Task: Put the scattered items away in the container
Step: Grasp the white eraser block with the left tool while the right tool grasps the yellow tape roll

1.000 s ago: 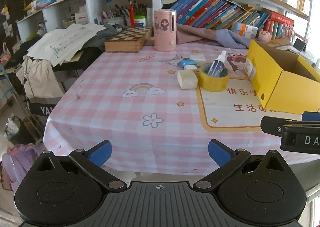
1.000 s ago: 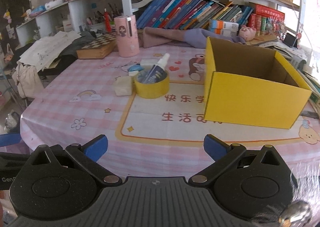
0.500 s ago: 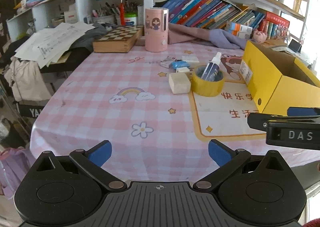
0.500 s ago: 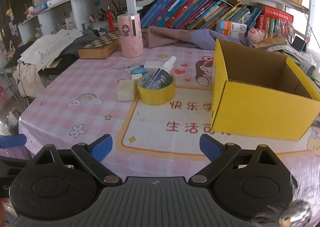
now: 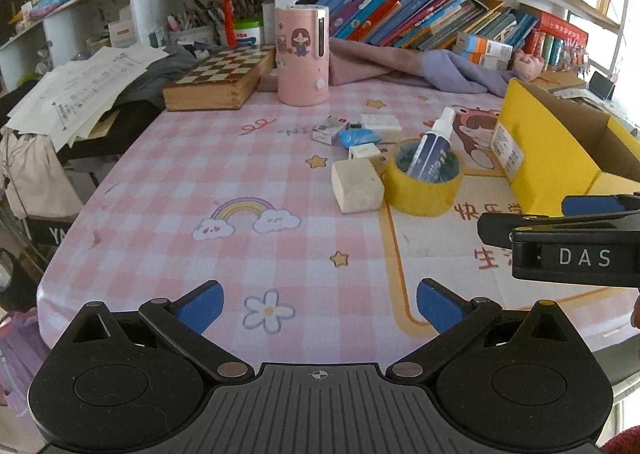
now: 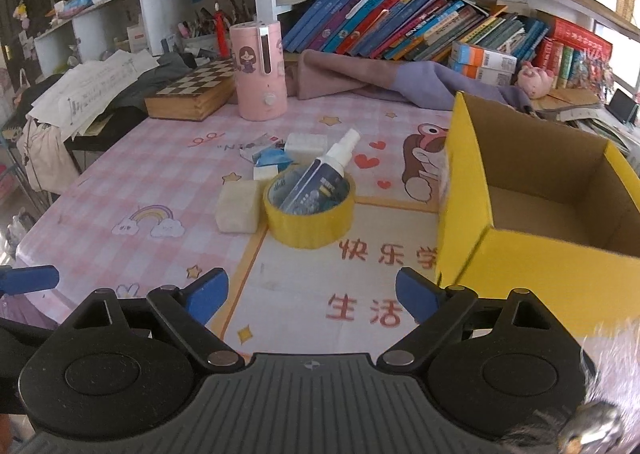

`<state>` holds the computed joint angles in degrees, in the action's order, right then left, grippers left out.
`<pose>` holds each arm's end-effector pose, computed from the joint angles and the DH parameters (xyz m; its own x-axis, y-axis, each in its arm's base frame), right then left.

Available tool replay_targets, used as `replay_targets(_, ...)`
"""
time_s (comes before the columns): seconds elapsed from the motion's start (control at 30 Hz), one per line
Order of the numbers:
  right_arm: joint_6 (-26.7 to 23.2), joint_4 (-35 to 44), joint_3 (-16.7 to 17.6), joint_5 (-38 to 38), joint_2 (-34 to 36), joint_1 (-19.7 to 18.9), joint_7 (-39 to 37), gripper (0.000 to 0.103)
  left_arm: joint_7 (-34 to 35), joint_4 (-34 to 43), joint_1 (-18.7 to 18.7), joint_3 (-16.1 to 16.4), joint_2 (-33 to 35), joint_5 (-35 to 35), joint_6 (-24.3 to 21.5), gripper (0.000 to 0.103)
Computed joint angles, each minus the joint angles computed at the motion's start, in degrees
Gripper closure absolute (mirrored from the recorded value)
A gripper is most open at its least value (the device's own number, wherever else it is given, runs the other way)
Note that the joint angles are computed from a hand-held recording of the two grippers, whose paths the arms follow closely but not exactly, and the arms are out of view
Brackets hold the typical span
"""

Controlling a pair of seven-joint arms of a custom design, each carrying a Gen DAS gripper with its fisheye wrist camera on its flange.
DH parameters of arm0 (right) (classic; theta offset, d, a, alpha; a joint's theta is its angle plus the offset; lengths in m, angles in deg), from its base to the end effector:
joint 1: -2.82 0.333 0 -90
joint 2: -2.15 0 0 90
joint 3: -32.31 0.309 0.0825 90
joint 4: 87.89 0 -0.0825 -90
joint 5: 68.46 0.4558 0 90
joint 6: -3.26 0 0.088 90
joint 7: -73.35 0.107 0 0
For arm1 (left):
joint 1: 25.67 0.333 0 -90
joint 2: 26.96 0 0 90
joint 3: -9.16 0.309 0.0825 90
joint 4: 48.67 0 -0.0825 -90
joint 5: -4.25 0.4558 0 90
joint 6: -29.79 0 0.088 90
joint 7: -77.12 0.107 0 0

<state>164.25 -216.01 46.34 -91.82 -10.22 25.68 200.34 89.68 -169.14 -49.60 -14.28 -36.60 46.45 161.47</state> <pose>0.4635 0.3791 0.5074 0.3597 -0.9318 -0.0484 -0.6451 -0.2109 -0.7344 0.4177 -0.4439 0.4953 0.1072 -0.9942 0.0028 -0.7198 -0.0796 -0.6896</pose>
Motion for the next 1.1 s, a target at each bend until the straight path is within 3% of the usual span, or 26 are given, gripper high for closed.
replay_targets(0.8, 1.42, 15.14, -5.05, 7.79, 15.25, 2.85, -16.51, 0.011, 5.29, 10.86, -1.09, 5.06, 11.80, 1.87, 0.01, 0.001)
replay_targets(1.1, -3.68, 21.81, -5.78, 14.87, 20.96, 3.09, -23.54, 0.011, 8.63, 15.00, -2.05, 6.88, 16.30, 1.63, -0.35, 0.005)
